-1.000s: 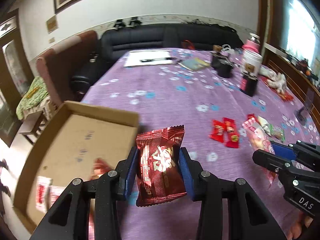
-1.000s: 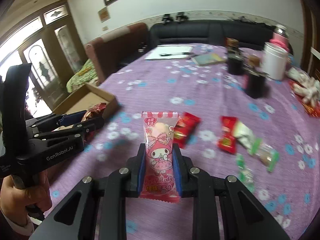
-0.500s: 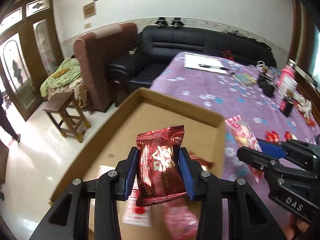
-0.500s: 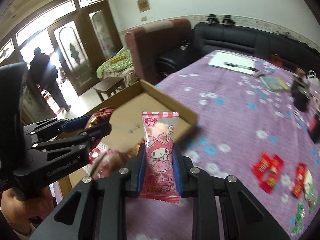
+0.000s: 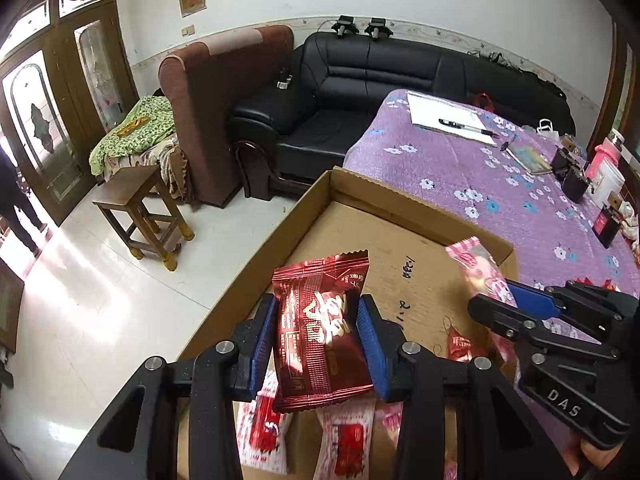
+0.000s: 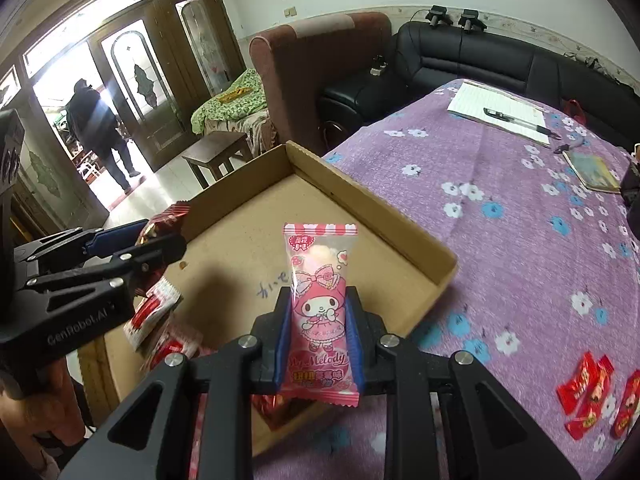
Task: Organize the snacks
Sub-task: 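Carry the pink packet and red foil packet in both tools over the tray, then open the left tool then the right tool to drop both packets into the tray, then move both open tools back over the snack pile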
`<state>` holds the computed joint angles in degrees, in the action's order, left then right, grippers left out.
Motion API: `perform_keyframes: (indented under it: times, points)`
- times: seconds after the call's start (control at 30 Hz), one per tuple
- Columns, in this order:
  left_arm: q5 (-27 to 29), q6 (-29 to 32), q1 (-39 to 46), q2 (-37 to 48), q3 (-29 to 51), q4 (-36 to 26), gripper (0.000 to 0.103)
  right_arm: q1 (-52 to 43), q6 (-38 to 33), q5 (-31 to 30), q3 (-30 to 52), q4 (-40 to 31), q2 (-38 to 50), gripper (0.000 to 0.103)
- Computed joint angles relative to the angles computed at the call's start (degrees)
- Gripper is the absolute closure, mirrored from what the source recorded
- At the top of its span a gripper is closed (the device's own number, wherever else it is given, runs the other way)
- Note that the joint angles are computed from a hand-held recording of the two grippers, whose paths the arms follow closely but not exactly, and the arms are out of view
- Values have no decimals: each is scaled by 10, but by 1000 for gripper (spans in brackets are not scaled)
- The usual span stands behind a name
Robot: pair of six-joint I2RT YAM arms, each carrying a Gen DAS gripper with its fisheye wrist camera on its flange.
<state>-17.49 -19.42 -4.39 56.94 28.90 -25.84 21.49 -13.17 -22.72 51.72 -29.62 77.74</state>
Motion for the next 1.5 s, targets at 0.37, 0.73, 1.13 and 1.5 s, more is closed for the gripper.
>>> perform_keyframes:
  times: [0.37,0.73,1.13,1.5]
  points:
    - [23,22,28,104,24,44,59,21,9,27,38,12,66,79]
    - [4,3,27,127,40,35,29,26,11,35,44,12,82,78]
    - [-102,-63,-73,-1,28,-48,20,-7,13,10,36,8,47,51]
    - [-256,-213,-291,-27,83,-168,19,-215,-96,-120,-1,-78,-102,49]
